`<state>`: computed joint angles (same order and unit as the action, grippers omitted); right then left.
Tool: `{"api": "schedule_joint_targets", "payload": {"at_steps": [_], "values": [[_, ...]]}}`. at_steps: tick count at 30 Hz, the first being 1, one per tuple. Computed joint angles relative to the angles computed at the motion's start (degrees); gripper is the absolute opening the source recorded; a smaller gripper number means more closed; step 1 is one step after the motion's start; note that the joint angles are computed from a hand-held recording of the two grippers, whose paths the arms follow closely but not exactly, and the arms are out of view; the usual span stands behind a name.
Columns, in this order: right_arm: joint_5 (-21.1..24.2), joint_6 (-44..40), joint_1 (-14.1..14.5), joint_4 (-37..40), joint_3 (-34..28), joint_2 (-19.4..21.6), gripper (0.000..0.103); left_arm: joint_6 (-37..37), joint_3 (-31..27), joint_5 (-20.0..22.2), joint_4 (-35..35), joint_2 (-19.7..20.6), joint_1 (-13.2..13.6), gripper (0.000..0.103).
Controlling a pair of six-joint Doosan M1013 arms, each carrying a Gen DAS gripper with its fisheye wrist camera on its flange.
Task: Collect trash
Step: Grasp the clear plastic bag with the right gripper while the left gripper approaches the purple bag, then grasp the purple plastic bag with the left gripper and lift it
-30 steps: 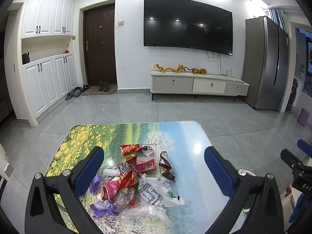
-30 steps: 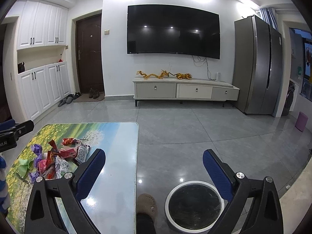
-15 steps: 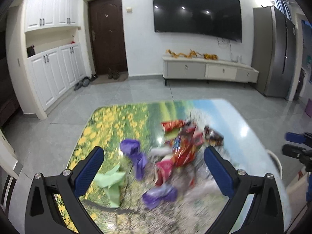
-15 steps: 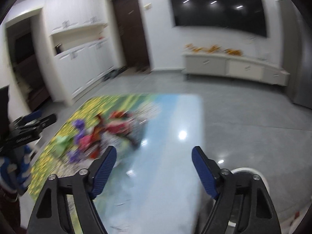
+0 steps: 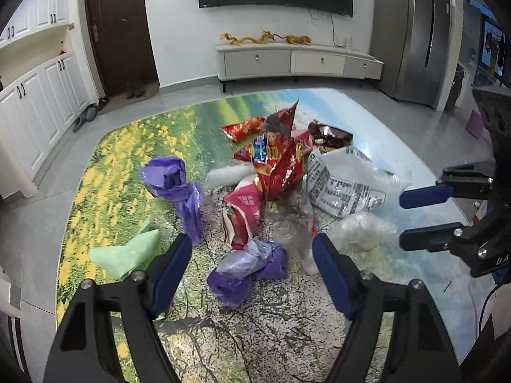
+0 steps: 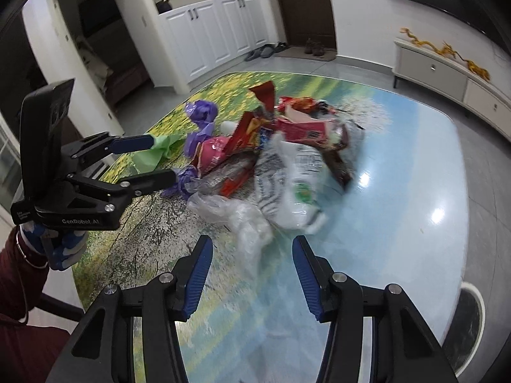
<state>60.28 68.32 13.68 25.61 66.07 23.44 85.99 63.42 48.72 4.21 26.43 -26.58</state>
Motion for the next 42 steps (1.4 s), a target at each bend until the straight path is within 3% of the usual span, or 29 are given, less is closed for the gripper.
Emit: {"api": "schedule_joint_targets", "payload": {"at_steps": [8, 11, 13, 17, 22, 42], "values": [[2.29, -3.23, 0.96, -0.41, -2.77, 2.53, 0.045, 2.04, -1.19, 2.64, -2.08, 1.60, 0.72, 0.075], [2.83, -3.64, 1.14, -1.35, -3.65, 3.38, 0.043, 2.60, -1.52, 3.76, -2.72, 2.00, 0.84, 0.067], [3.01, -3.81, 1.09, -1.55, -3.78, 3.66, 0.034, 2.83, -1.57, 4.26, -3.34, 2.07, 0.90, 0.053], [2.72, -4.55, 0.91, -1.02, -3.36, 3.50, 0.025, 1.56, -0.91, 4.14, -1.91, 1.75, 0.51, 0.051], [1.40, -5.79, 0.81, -0.13, -1.22, 1.87, 0.018, -0.73, 0.86, 3.12, -0.87, 0.53, -0.20, 0.047], [-10.34, -5.39, -4.39, 8.68, 11.35, -8.82, 0.017, -9.24, 4.79, 1.16, 4.20, -4.91, -2.42, 0.043]]}}
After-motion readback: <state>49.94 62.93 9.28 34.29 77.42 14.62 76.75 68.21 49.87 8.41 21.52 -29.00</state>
